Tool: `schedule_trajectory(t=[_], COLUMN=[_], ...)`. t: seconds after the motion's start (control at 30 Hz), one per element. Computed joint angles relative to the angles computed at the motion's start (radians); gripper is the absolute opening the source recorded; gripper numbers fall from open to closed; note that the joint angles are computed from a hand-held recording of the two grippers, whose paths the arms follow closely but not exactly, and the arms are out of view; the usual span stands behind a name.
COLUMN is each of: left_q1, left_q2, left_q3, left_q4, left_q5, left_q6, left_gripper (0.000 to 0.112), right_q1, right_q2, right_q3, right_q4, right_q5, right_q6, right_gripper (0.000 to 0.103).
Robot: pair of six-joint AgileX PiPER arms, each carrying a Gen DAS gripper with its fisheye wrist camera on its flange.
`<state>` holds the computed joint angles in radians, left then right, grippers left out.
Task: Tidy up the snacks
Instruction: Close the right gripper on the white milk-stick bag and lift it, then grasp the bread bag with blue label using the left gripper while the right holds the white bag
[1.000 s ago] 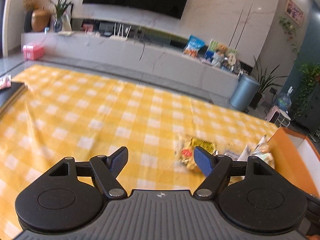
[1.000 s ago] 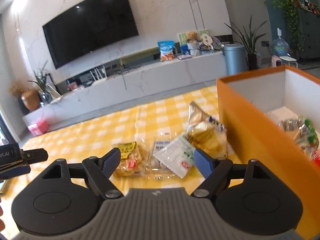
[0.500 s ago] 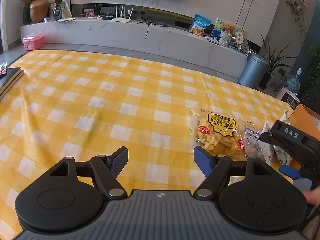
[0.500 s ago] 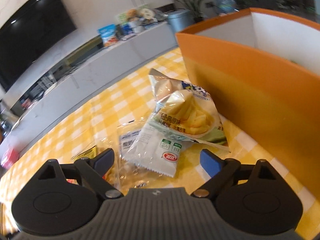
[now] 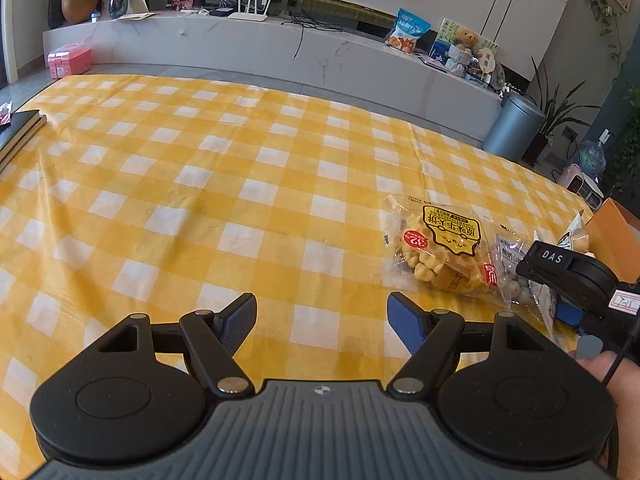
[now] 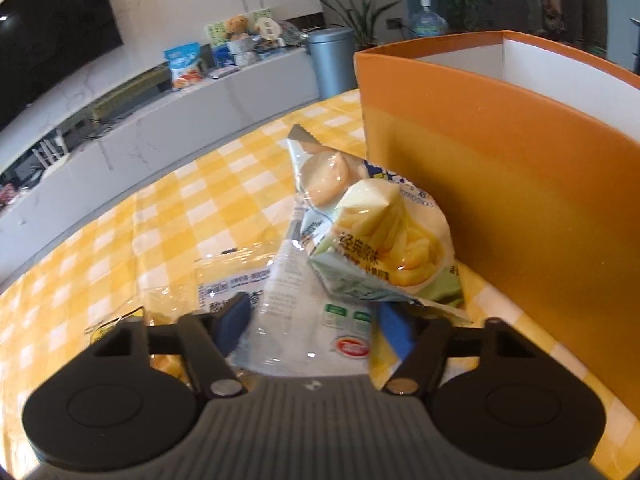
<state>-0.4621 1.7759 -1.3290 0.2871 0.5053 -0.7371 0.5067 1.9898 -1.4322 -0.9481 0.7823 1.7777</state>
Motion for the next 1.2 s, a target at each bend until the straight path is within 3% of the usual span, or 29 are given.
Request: schedule_trajectory(t=[0.2, 0.6, 0.77, 0.87, 0.93, 1.0, 1.07, 1.2], left_q1=[-0.023, -0.079, -0.094, -0.13, -0.148, -0.155, -0.17, -0.219], left_q2=[-0.002, -0.032, -0.043, -0.041, -0.037, -0.035, -0.031, -0.01], left_q3=[-0.011, -0.008, -0.008, -0.021, -0.034, -0.048, -0.066, -0.133], left_q4=[0.046, 0.134, 0.126, 0.201, 0.212, 0.173, 0.161, 0.202], left_q5=[0.021, 0.04, 0.036, 0.056, 0.061, 0.06, 0.074, 0.149], left_q6=[-0.027, -0.072, -0.046, -0.074, -0.062, -0.011, 0.013, 0.01], left_gripper=[0.085, 0.085, 0.085, 0.085, 0.084, 0.084, 0.084, 0.084], right_q1=[0.028, 0.107, 0.118, 0.134, 0.14, 0.145, 0.149, 0.166], right_q2=[-0.084, -0.315, -0.336, -0.315, -0.311, -0.296, -0.273, -0.251], right_q3=[0.126, 0.377, 0.444, 0.452, 0.479, 0.48, 0.456, 0.439], right_q4=[-0.047, 0.112, -0.009, -0.085, -0.171, -0.223, -0.217, -0.215], right_q5=[-0.012, -0.045, -0.085, -0.07, -0.084, -0.071, -0.04, 0.017], right_q6=[0.017, -0.234, -0.002, 0.064, 0.179, 0.245, 0.222, 0.213], right_gripper=[0.052, 0.051, 0.054, 0.056, 0.066, 0.068, 0.067, 0.054])
